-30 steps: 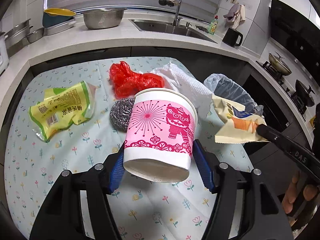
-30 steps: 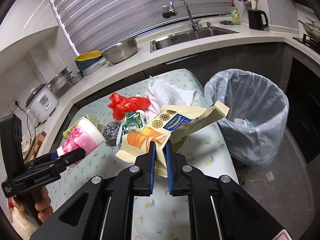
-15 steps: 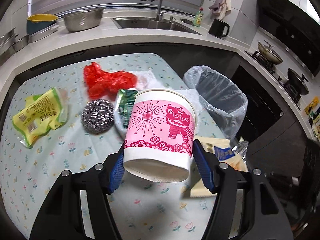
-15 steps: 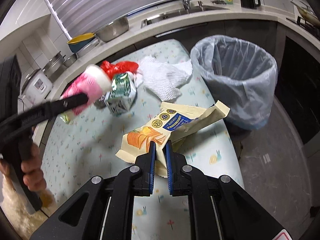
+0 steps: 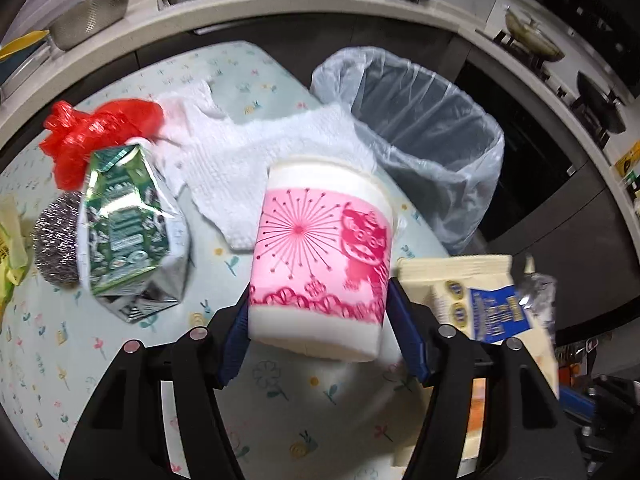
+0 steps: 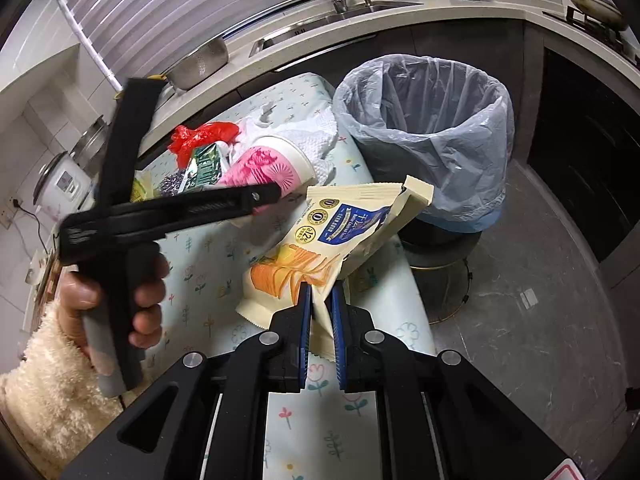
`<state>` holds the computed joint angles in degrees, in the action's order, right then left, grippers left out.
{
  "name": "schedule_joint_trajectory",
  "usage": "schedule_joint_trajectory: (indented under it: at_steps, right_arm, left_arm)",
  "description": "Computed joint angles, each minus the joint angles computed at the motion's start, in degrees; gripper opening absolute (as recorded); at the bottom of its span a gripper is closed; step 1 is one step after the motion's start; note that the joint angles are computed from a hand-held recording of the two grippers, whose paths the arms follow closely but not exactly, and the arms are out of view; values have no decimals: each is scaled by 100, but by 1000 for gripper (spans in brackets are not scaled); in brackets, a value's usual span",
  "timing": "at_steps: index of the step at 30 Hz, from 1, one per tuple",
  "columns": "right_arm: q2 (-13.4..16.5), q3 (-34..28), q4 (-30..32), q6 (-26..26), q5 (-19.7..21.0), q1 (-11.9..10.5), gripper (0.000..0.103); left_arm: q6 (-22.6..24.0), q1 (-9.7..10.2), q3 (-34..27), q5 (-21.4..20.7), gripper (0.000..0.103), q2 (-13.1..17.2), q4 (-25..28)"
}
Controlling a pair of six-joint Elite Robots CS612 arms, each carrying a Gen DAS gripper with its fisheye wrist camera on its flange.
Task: Collect trash
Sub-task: 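Carry the pink cup and yellow packet over the bin and open both tools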
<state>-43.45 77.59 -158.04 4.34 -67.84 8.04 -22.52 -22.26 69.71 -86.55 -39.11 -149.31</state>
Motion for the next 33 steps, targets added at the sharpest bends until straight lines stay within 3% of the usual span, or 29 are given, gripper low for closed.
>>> schedule_joint_trajectory:
  at_steps: [2, 10, 14, 18, 23, 27, 33]
  right_arm:
    - [-32, 53, -130, 119, -35, -34, 9]
    - [56, -234, -745, 455, -151, -179, 9]
    - [364, -863, -885, 464, -296, -176, 9]
    - [825, -1713, -603, 571, -386, -164, 9]
    - [1433, -2802, 56, 600, -505, -139, 9]
    - [1791, -3459, 499, 623, -590, -155, 9]
    - [2108, -4012, 843, 726, -842, -165, 19]
  left_arm:
    - [-42, -2, -43, 10, 59, 44, 108]
    - [-168, 9, 206, -18, 58, -150, -434]
    - [-82, -10, 193, 22, 58, -240, -651]
    - [9, -6, 0, -9, 58, -220, -799]
    - [176, 13, -739, -16, 58, 134, -543]
    - [301, 63, -1526, -306, 58, 553, -143]
    - [474, 60, -2385, -479, 58, 1035, 318]
